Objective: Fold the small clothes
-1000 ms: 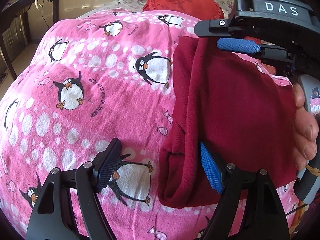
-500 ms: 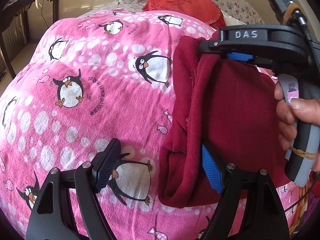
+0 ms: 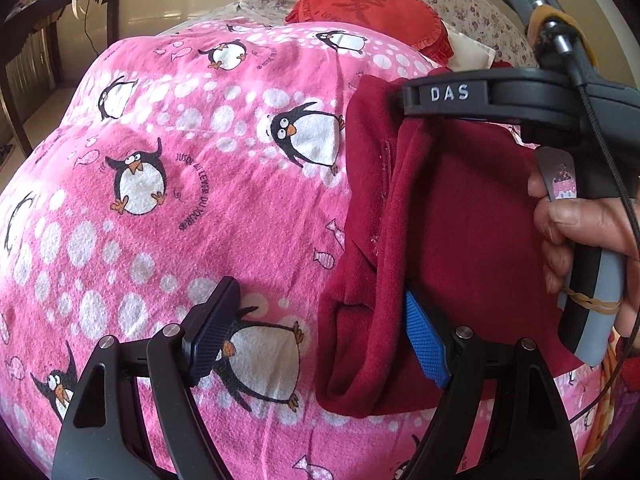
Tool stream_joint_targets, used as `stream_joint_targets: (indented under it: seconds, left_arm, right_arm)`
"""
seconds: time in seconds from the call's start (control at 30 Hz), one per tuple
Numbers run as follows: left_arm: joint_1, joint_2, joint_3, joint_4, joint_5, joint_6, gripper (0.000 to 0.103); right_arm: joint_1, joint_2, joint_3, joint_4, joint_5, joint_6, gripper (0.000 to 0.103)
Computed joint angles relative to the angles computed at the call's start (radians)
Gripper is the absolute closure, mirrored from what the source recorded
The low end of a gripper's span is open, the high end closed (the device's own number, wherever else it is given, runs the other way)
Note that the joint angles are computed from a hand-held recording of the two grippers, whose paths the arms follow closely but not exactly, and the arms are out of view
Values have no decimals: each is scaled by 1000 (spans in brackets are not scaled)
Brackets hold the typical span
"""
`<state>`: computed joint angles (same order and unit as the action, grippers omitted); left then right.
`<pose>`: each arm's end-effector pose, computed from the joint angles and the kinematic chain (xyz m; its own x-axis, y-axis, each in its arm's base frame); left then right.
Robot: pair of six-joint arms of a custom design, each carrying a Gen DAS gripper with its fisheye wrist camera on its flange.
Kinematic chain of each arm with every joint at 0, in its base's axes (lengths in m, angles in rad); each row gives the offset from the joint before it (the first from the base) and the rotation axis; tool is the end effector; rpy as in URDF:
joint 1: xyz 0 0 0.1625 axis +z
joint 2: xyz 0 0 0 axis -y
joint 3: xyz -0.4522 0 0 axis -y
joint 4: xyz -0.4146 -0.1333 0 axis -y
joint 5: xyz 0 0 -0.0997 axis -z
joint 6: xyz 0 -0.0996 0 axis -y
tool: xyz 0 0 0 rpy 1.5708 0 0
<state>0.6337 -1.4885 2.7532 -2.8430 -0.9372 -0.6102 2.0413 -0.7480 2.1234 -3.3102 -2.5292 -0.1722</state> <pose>-0.0976 -0.3103 0.1383 -0.8558 0.1908 -0.4809 0.3849 0.8559 -0.3454 0.2844 -0.4449 0.0454 -0.5623 -0.1436 0.8144 -0.5278 0.8205 -0.2197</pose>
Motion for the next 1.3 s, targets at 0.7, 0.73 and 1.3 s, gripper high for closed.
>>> stream_joint_targets:
  seconds: [0.7, 0.73, 1.3]
  left_arm:
    - [-23, -15, 44, -65, 3, -7, 20]
    - [-23, -22, 44, -59, 1, -6, 19]
    - [76, 120, -5, -303, -128, 187, 19]
  right_arm:
    - [35, 92, -104, 244, -52, 152, 14]
    - [36, 97, -95, 203, -53, 127, 18]
    - [-36, -166, 98, 68, 336, 196, 74]
